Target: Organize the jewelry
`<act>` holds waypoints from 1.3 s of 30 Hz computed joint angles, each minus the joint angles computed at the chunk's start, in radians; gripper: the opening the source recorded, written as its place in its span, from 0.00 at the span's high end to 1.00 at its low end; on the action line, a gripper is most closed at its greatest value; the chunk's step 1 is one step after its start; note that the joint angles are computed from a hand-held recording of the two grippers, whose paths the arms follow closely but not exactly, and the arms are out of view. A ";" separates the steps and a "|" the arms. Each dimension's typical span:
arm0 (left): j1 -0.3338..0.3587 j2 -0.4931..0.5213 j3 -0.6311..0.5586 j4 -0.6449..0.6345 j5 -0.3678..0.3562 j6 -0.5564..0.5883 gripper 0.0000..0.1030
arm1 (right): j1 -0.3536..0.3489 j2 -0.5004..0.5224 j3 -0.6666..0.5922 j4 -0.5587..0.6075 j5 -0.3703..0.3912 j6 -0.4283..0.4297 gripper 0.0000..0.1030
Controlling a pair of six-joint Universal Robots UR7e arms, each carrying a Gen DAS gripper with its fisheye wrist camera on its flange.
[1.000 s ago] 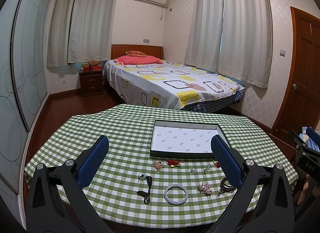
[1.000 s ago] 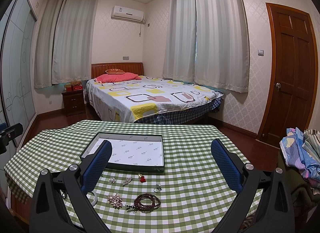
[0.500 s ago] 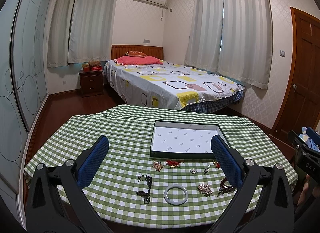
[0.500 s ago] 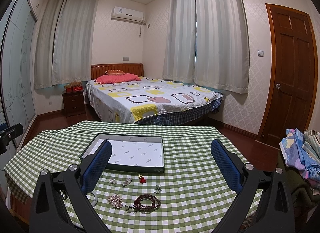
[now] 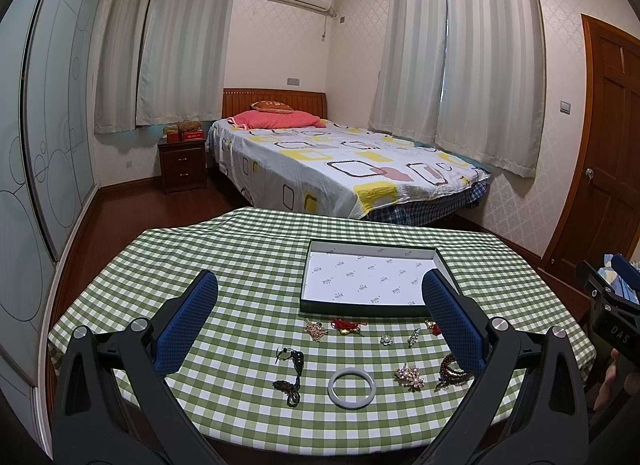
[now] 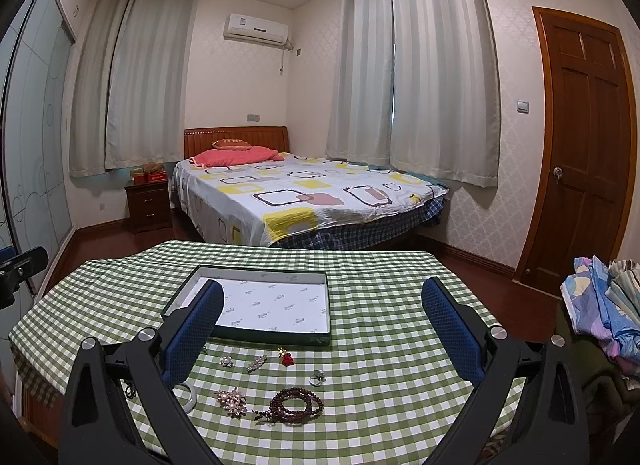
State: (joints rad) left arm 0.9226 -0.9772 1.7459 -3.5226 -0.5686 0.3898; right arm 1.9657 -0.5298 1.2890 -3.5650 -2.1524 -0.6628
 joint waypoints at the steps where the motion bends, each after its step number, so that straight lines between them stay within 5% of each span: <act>1: 0.000 0.000 0.000 0.000 0.000 0.000 0.03 | 0.001 0.000 0.000 0.000 -0.001 0.000 0.07; 17: 0.044 0.016 -0.013 0.042 -0.008 -0.048 0.03 | -0.029 0.030 -0.011 0.014 0.018 0.004 0.07; 36: 0.276 0.136 -0.143 0.443 -0.071 -0.327 0.05 | -0.158 0.161 -0.111 0.246 -0.008 0.095 0.07; 39: 0.292 0.171 -0.186 0.461 -0.070 -0.309 0.17 | -0.169 0.166 -0.119 0.267 -0.003 0.118 0.07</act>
State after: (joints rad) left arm 1.2148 -0.8063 1.5597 -3.0619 -0.6386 0.0809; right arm 1.7963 -0.3641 1.1697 -3.2976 -2.1552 -0.5451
